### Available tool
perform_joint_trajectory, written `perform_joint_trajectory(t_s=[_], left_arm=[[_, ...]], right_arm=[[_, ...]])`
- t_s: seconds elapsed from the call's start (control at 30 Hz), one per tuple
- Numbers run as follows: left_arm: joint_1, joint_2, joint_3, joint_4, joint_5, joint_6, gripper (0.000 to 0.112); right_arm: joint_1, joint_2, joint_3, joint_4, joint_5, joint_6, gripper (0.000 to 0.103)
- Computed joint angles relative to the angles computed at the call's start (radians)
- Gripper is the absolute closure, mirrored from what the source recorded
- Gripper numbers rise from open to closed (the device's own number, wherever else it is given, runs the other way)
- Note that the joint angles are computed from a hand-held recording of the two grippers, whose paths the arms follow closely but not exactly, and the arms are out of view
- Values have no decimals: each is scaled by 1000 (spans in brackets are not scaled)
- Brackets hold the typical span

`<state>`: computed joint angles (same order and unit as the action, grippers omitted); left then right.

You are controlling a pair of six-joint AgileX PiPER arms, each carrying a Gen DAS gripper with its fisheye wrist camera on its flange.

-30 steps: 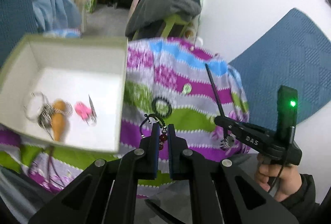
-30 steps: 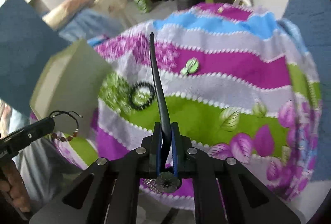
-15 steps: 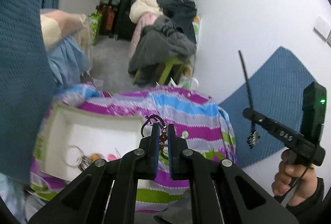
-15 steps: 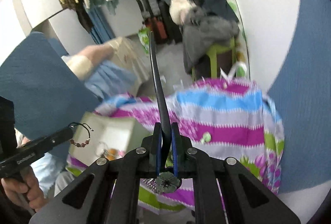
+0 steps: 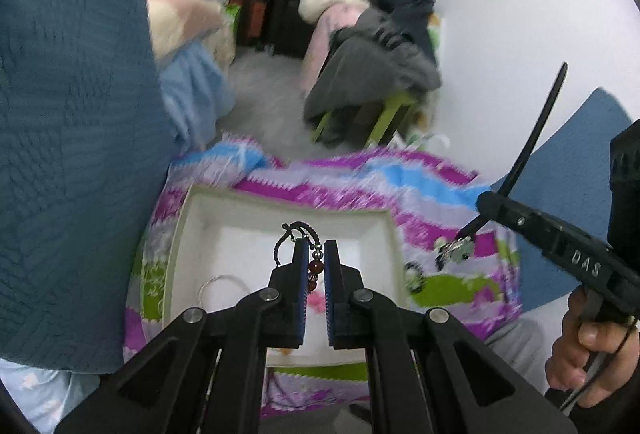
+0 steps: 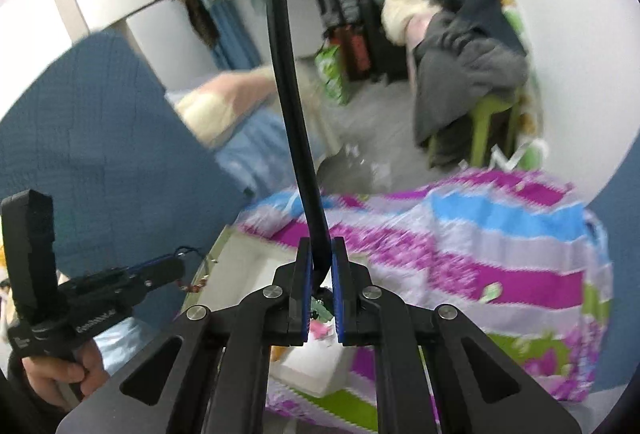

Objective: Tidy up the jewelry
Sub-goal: 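Lower into the box and open the left tool while the right tool releases the cord necklace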

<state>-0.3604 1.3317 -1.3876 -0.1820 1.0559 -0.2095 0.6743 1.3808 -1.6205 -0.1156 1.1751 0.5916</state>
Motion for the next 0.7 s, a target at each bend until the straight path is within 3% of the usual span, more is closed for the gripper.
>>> perform_joint_trajectory(t_s=[0.33, 0.7], left_arm=[[49, 6, 273, -42, -148, 63, 107], [36, -21, 308, -27, -169, 29, 106]], right_arm=[[34, 90, 249, 118, -156, -34, 96], [52, 80, 316, 132, -174, -25, 95]])
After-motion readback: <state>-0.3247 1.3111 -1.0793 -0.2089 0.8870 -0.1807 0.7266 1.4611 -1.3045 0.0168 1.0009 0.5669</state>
